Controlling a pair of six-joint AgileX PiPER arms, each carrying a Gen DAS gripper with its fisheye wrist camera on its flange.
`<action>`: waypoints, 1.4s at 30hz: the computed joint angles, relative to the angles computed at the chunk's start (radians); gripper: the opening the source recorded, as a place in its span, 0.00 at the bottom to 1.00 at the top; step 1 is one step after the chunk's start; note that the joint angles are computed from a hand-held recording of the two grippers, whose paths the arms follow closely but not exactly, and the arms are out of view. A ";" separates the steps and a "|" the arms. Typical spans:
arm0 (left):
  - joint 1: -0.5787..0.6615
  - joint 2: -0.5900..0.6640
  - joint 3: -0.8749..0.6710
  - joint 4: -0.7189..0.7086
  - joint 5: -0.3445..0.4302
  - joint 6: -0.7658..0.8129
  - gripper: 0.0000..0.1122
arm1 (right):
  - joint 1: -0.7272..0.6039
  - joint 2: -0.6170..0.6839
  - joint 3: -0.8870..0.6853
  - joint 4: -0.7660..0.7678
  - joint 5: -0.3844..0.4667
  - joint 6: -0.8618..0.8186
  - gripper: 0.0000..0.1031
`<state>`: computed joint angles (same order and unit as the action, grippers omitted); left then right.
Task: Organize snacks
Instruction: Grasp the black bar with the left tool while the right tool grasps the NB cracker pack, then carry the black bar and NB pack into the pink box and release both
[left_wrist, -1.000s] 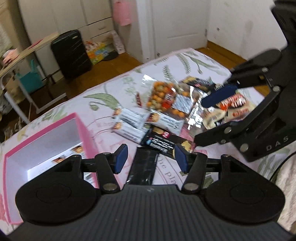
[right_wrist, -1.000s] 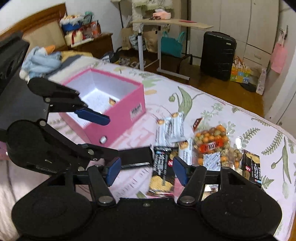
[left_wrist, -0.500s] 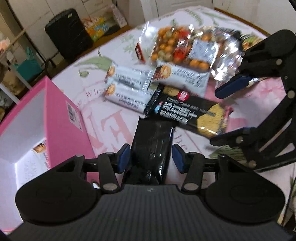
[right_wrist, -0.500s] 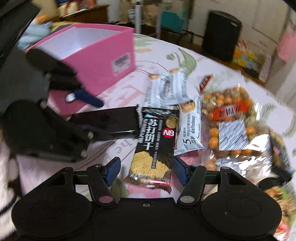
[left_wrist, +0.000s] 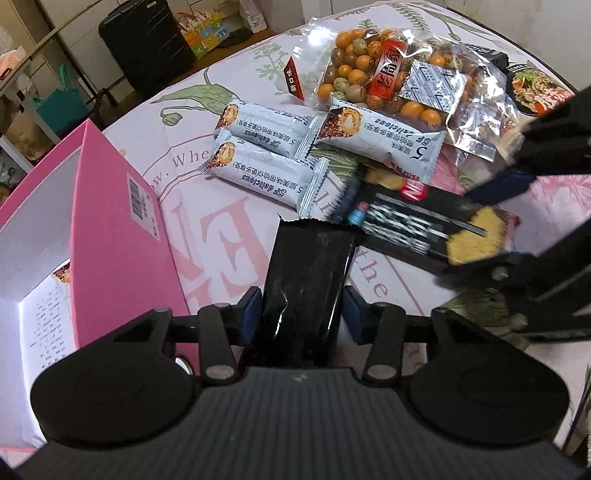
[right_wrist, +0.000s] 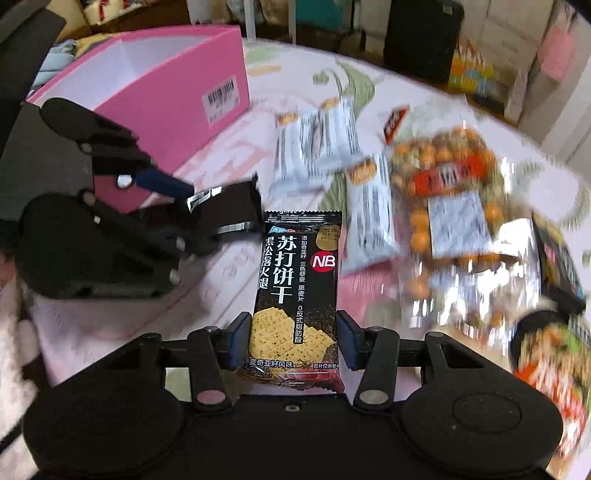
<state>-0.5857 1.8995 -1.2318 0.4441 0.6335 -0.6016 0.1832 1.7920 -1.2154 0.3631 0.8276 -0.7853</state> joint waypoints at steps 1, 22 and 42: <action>0.003 -0.003 -0.002 -0.024 0.001 0.015 0.41 | -0.005 0.002 -0.008 -0.008 0.023 0.020 0.53; 0.091 0.006 -0.009 -0.313 -0.015 0.166 0.58 | 0.048 -0.050 0.142 0.032 -0.204 -0.039 0.55; 0.033 -0.218 0.160 -0.333 0.000 0.089 0.45 | 0.044 -0.300 0.280 0.014 -0.062 0.158 0.55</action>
<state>-0.5529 1.6817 -1.0717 0.1115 0.6340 -0.5127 0.2270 1.4924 -0.9358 0.3773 0.7654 -0.6271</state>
